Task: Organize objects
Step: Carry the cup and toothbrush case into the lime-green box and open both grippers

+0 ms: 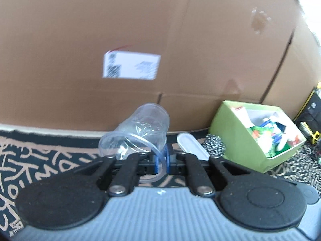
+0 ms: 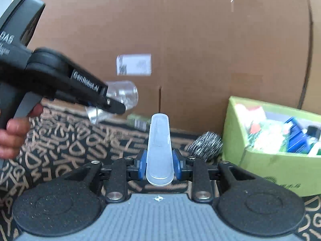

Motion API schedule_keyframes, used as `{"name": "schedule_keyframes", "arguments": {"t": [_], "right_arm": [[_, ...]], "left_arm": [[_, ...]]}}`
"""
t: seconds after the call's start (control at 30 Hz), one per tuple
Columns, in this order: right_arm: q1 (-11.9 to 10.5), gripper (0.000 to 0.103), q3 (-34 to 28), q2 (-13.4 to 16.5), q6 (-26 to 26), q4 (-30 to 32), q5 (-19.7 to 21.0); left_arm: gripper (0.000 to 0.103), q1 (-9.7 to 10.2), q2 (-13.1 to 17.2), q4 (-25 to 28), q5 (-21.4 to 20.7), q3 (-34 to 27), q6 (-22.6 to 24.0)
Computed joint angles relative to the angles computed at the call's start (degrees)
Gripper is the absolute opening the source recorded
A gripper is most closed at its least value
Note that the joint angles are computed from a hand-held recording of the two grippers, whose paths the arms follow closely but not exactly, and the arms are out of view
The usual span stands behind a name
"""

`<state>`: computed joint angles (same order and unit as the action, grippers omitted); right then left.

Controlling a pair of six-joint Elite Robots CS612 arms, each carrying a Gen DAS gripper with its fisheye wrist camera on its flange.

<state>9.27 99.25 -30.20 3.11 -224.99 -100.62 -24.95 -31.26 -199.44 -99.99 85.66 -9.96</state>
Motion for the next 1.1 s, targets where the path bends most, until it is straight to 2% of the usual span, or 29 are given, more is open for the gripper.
{"name": "schedule_keyframes", "arguments": {"t": [0.17, 0.3, 0.5, 0.8, 0.93, 1.03, 1.07, 1.1], "right_arm": [[-0.6, 0.031, 1.5, -0.5, 0.3, -8.6, -2.4], [-1.9, 0.031, 2.8, -0.9, 1.6, -12.8, -4.8], [-4.6, 0.031, 4.8, -1.3, 4.7, -15.4, -10.1], [-8.8, 0.031, 7.0, -1.7, 9.8, -16.3, -15.2], [-9.5, 0.031, 6.2, -1.3, 10.7, -15.4, -16.3], [-9.7, 0.031, 4.1, 0.1, 9.3, -16.1, -17.3], [-9.9, 0.034, 3.4, 0.8, 8.0, -16.2, -17.6], [-9.9, 0.049, 3.1, 0.9, 7.3, -14.4, -18.3]], "left_arm": [[0.007, -1.27, -1.1, -3.9, -0.2, 1.5, 0.7], [0.007, -2.37, -1.2, -5.6, -2.8, 0.9, 0.6], [0.007, -4.71, 0.1, -4.0, -7.3, -2.6, 0.2], [0.007, -7.83, 2.5, 0.0, -10.4, -8.9, 0.2], [0.007, -8.75, 4.3, 1.7, -10.6, -12.1, 0.0], [0.007, -8.96, 5.9, 2.6, -10.8, -14.7, -1.0], [0.012, -8.97, 6.5, 2.9, -10.8, -15.4, -1.0], [0.021, -8.95, 6.8, 3.3, -10.7, -15.7, -0.8]]}}
